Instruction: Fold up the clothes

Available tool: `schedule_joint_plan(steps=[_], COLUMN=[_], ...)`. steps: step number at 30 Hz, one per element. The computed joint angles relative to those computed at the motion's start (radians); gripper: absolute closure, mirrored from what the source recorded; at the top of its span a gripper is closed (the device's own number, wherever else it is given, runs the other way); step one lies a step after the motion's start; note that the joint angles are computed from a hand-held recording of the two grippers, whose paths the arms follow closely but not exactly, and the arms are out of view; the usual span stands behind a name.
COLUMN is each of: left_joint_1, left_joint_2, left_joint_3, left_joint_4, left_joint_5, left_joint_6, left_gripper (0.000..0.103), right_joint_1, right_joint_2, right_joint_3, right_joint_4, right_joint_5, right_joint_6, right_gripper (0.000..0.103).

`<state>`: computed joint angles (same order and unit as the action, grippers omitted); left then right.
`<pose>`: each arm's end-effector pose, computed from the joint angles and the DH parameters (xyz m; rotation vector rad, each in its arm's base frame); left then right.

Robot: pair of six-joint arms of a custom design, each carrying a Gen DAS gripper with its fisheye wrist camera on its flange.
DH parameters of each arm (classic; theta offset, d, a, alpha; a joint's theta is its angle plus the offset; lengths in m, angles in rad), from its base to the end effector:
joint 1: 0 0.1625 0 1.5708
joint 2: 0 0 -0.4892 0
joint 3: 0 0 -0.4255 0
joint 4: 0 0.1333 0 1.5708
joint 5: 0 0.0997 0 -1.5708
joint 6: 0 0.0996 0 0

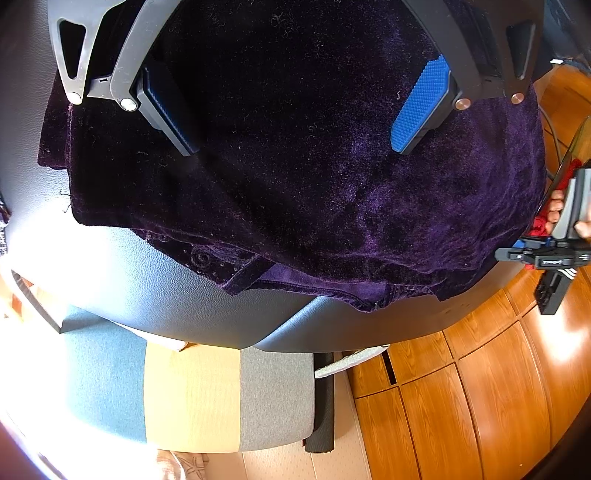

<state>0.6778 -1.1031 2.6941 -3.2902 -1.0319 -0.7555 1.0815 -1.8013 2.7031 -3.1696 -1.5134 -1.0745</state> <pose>-0.1350 -0.3454 0.1017 0.1421 2.7838 -0.6866 -0.0147 -0.3234 0.2927 0.7749 -2.4783 0.7219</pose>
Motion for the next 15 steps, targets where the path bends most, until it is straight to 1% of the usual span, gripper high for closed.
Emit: schedule_joint_plan(steps=[3, 4, 5, 6, 7, 9, 11, 12, 14, 15], left_joint_1=[0.011, 0.021, 0.018, 0.014, 0.017, 0.017, 0.028, 0.037, 0.044, 0.040], left_joint_2=[0.027, 0.048, 0.061, 0.073, 0.086, 0.101, 0.106, 0.107, 0.103, 0.095], left_joint_3=[-0.025, -0.048, -0.064, -0.077, -0.086, -0.106, -0.130, -0.143, -0.165, -0.175], left_joint_4=[-0.001, 0.007, 0.029, 0.049, 0.049, 0.062, 0.087, 0.100, 0.141, 0.173], left_joint_5=[-0.003, -0.001, 0.007, 0.013, 0.013, 0.040, 0.060, 0.063, 0.077, 0.093], left_joint_6=[0.034, 0.069, 0.091, 0.105, 0.110, 0.091, 0.071, 0.065, 0.045, 0.033], left_gripper=[0.047, 0.051, 0.057, 0.081, 0.088, 0.091, 0.092, 0.092, 0.093, 0.093], right_joint_1=[-0.005, -0.006, -0.006, -0.006, -0.005, -0.003, 0.000, 0.008, 0.025, 0.019], right_joint_2=[-0.006, -0.006, -0.007, -0.008, -0.009, -0.011, -0.017, -0.027, -0.065, -0.105], right_joint_3=[-0.002, -0.002, -0.003, -0.003, -0.002, -0.003, -0.006, -0.013, -0.038, -0.058], right_joint_4=[0.013, 0.014, 0.016, 0.017, 0.017, 0.021, 0.034, 0.063, 0.164, 0.258], right_joint_5=[0.006, 0.007, 0.007, 0.007, 0.005, 0.003, 0.000, -0.008, -0.020, -0.003], right_joint_6=[0.000, 0.000, 0.000, 0.001, 0.001, 0.003, 0.010, 0.022, 0.055, 0.057], right_gripper=[0.000, 0.000, 0.000, 0.000, 0.000, 0.000, 0.000, 0.000, 0.000, 0.000])
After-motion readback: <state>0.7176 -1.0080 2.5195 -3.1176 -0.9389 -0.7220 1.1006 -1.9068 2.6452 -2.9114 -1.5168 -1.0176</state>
